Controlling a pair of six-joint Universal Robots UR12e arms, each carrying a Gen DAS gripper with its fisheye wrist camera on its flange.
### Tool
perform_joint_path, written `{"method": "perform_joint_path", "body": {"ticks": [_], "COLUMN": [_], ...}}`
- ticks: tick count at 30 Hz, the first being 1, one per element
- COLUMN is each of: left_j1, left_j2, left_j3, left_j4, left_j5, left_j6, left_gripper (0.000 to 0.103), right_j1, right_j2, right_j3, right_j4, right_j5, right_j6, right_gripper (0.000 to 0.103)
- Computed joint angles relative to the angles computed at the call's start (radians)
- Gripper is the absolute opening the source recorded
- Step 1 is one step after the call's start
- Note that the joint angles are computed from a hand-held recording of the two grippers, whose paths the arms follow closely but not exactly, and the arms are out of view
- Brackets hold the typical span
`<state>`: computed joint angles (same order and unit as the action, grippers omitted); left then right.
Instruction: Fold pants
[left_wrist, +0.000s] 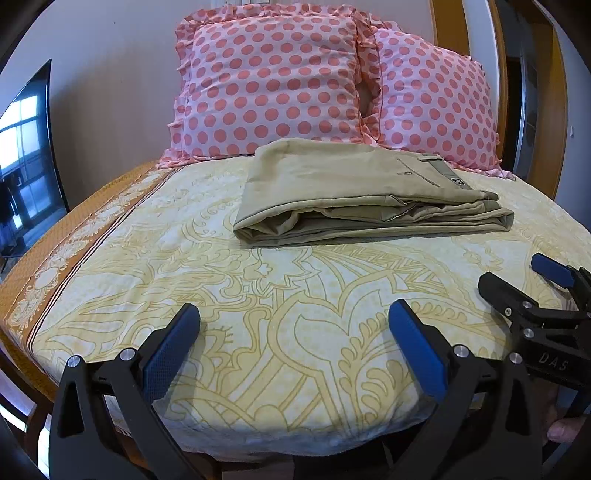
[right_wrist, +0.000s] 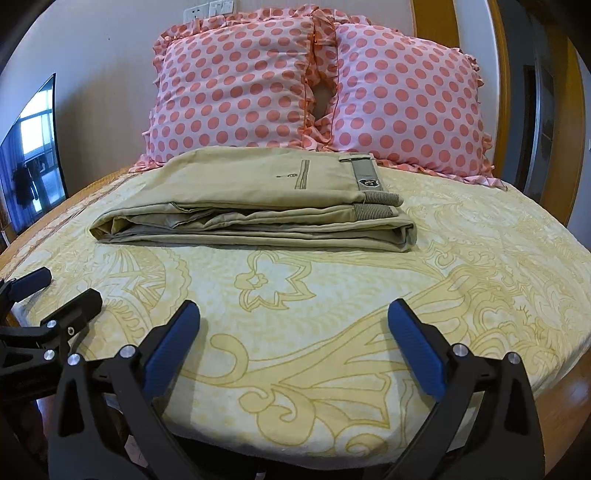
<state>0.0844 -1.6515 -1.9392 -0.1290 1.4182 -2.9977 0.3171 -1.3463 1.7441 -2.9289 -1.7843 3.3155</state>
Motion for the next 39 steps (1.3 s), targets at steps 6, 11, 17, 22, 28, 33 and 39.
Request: {"method": "perform_joint_path", "body": {"ticks": [6, 11, 17, 22, 28, 33, 39], "left_j1": [-0.001, -0.001, -0.010, -0.011, -0.011, -0.011, -0.011], "left_j2": [0.000, 0.001, 0.001, -0.002, -0.002, -0.002, -0.002], "left_j3": [-0.001, -0.001, -0.001, -0.003, -0.003, -0.003, -0.004], "left_j4": [0.002, 0.003, 0.010, 0.023, 0.024, 0.026, 0.027], "left_j5": [0.001, 0.002, 0.030, 0.031, 0.027, 0.028, 0.029], "left_j6": [-0.001, -0.004, -0.019, -0.024, -0.023, -0.024, -0.024], "left_gripper": [0.102, 0.102, 0.102, 0.102, 0.102, 0.102, 0.102], "right_j1": [0.000, -0.001, 0.000, 0.000, 0.001, 0.002, 0.002], "right_j2": [0.000, 0.000, 0.000, 0.000, 0.000, 0.001, 0.001], "right_j3": [0.000, 0.000, 0.001, 0.001, 0.001, 0.001, 0.000], "right_j4": [0.000, 0.000, -0.001, -0.004, -0.003, -0.003, -0.004], "right_j5": [0.000, 0.001, 0.000, -0.001, -0.001, -0.003, -0.004], "right_j6": [0.000, -0.001, 0.000, 0.000, 0.000, 0.001, 0.001], "right_gripper": [0.101, 0.101, 0.101, 0.101, 0.101, 0.101, 0.101]}}
